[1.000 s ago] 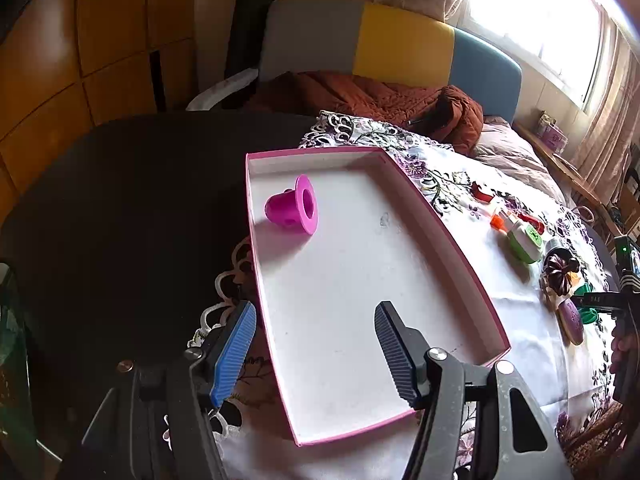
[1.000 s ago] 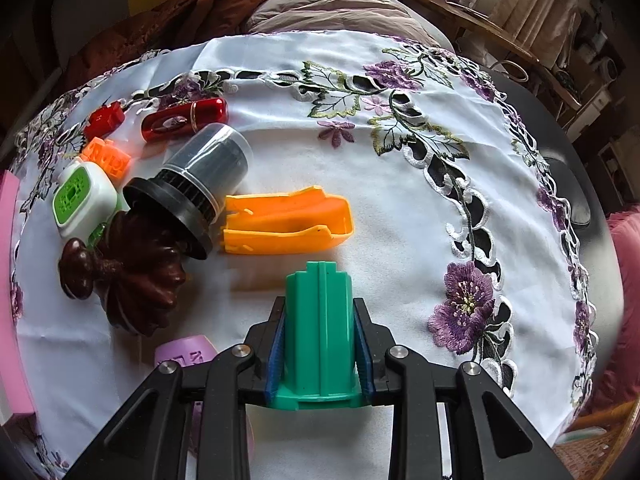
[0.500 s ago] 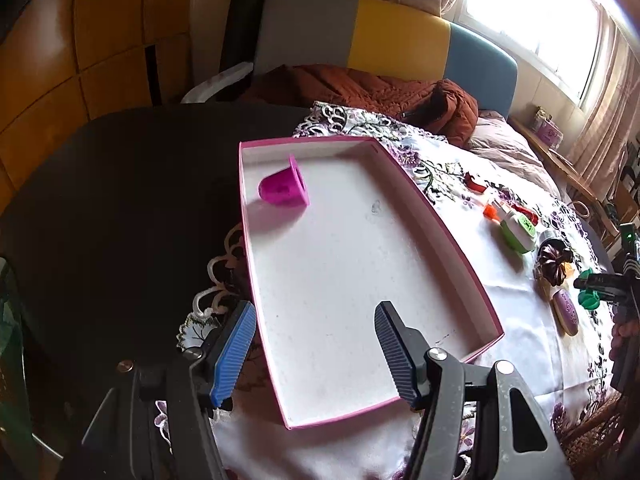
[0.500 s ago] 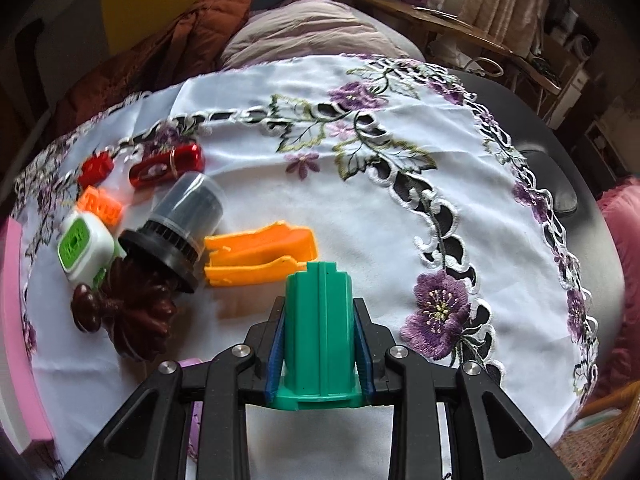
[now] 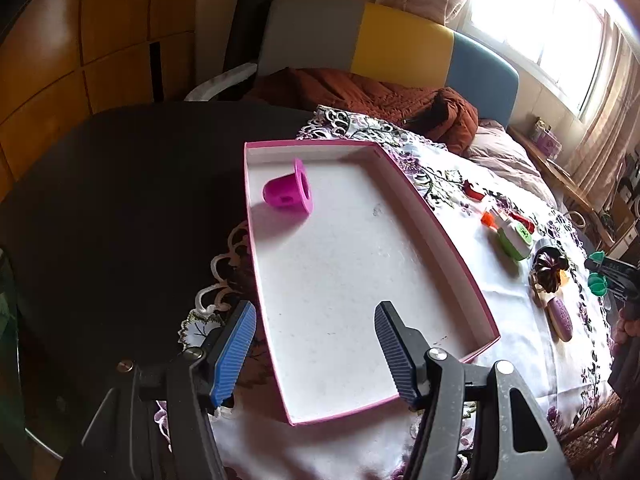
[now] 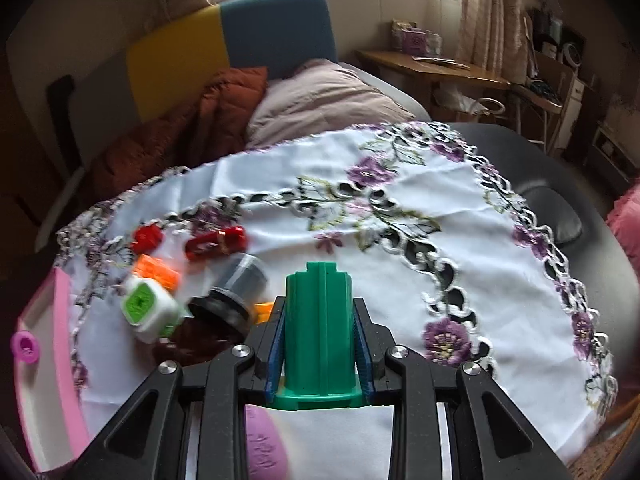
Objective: Organize rigid objects
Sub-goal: 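Carry the green spool to the tray with the right tool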
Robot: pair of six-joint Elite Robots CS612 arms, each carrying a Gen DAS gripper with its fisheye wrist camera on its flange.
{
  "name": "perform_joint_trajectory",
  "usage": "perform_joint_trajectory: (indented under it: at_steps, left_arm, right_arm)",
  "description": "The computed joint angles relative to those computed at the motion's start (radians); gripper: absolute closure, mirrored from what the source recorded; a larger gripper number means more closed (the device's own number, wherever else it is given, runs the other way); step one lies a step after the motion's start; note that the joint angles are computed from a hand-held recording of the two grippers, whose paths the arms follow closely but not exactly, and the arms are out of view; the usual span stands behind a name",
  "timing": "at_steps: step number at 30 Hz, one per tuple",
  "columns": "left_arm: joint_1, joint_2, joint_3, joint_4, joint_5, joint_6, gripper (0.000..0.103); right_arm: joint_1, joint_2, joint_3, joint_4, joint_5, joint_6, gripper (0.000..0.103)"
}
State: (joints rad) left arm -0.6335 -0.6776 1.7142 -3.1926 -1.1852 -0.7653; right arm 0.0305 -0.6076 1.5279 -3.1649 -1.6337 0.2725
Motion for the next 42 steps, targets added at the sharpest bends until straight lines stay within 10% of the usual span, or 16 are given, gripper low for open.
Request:
perform_joint_trajectory:
  at_steps: [13,27,42]
  left_arm:
    - [0.009,0.000,0.018,-0.023,-0.011,-0.008,0.040]
    - [0.027,0.000,0.038,-0.027,-0.025,-0.042,0.040]
    - [0.024,-0.004,0.039,-0.011,0.000,-0.045,0.040]
  right_arm:
    - [0.148,0.037,-0.168,0.169,0.329,-0.324,0.073]
    - [0.273,0.244,-0.582,0.588,0.307,-0.454,0.072]
    - [0.268,0.210,-0.489,0.405,0.312,-0.441,0.047]
